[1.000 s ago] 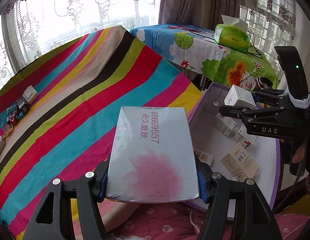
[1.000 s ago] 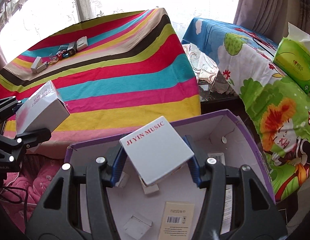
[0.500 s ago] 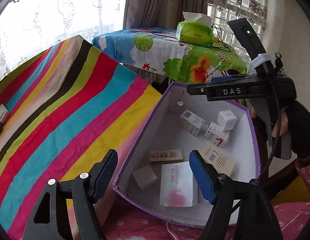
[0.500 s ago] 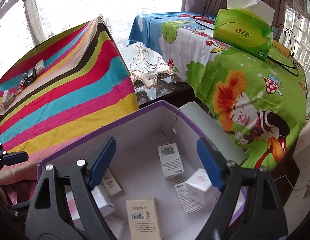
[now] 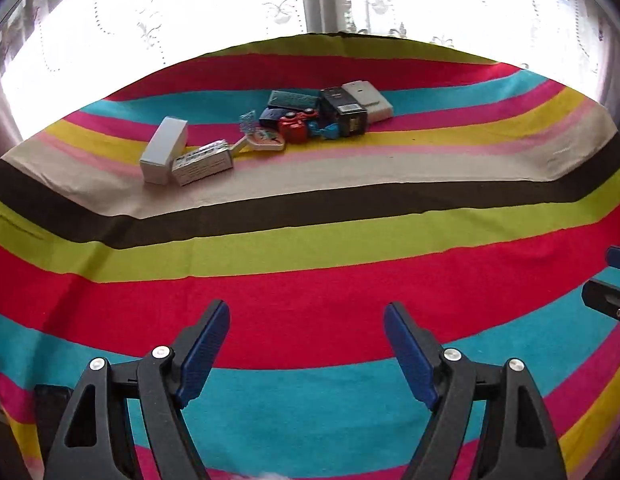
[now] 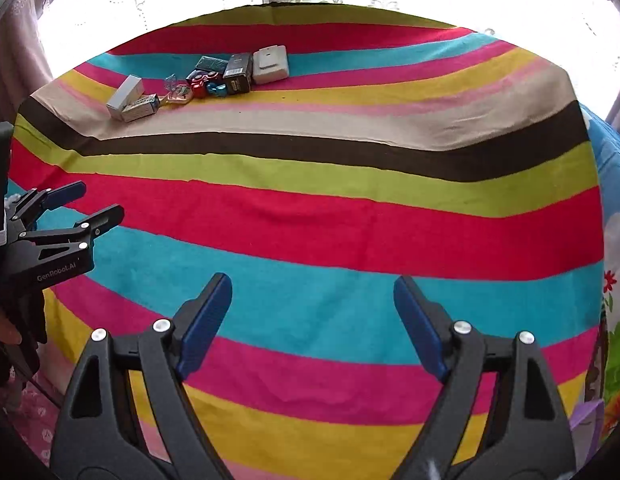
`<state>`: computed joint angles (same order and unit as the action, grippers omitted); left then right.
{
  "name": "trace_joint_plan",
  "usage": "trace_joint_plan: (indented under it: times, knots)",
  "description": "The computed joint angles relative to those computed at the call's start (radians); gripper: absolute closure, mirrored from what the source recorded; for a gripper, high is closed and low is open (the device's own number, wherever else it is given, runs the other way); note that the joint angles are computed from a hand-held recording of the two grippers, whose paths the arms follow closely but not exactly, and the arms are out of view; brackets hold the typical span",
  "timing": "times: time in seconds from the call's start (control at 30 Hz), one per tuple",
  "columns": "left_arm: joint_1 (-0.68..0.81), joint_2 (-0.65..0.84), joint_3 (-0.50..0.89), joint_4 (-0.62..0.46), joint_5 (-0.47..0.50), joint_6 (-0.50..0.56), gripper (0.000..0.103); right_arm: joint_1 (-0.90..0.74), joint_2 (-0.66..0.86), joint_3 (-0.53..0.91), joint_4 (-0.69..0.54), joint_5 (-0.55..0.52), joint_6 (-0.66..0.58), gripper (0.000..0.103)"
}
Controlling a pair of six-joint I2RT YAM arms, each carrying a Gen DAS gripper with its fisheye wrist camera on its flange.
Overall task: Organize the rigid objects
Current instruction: 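Lower both boxes into the purple box and open both tools, then grasp the red toy truck with the left tool while the right grasps the black barcode box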
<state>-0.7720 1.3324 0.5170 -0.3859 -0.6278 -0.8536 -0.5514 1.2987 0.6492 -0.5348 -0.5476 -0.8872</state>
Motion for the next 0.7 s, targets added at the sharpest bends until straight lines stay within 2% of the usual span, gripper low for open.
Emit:
trace_joint_plan:
  times: [0.07, 0.17, 0.23, 0.3, 0.4, 0.5, 0.6, 0.63, 0.67, 0.7]
  knots:
    - [0.139, -0.034, -0.059, 0.067, 0.044, 0.038, 0.023, 0.215, 0.068, 0.016, 0.113, 0.068, 0.192, 0.018]
    - [0.295, -0.086, -0.134, 0.13, 0.138, 0.05, 0.021, 0.441, 0.202, 0.092, 0.251, 0.114, 0.4, 0.018]
    - [0.315, -0.157, -0.183, 0.157, 0.159, 0.038, 0.016, 0.562, 0.303, 0.166, 0.337, 0.161, 0.504, 0.018]
    - [0.296, -0.133, -0.174, 0.152, 0.151, 0.03, 0.011, 0.649, 0.405, 0.266, 0.385, 0.203, 0.585, 0.018]
    - [0.289, -0.056, -0.135, 0.155, 0.158, 0.058, 0.001, 0.735, 0.557, 0.458, 0.383, 0.264, 0.685, 0.018]
    - [0.285, -0.049, -0.135, 0.158, 0.161, 0.062, 0.0, 0.79, 0.705, 0.658, 0.354, 0.313, 0.778, 0.018]
    - [0.299, -0.083, -0.16, 0.181, 0.177, 0.069, 0.0, 0.842, 0.847, 0.844, 0.287, 0.425, 0.82, 0.018]
    - [0.304, -0.084, -0.163, 0.188, 0.182, 0.075, 0.0, 0.855, 0.888, 0.892, 0.269, 0.451, 0.824, 0.021]
    - [0.306, -0.084, -0.163, 0.189, 0.186, 0.08, 0.0, 0.863, 0.913, 0.914, 0.274, 0.476, 0.827, 0.029]
    - [0.307, -0.079, -0.16, 0.186, 0.186, 0.084, 0.0, 0.867, 0.922, 0.917, 0.282, 0.505, 0.827, 0.043]
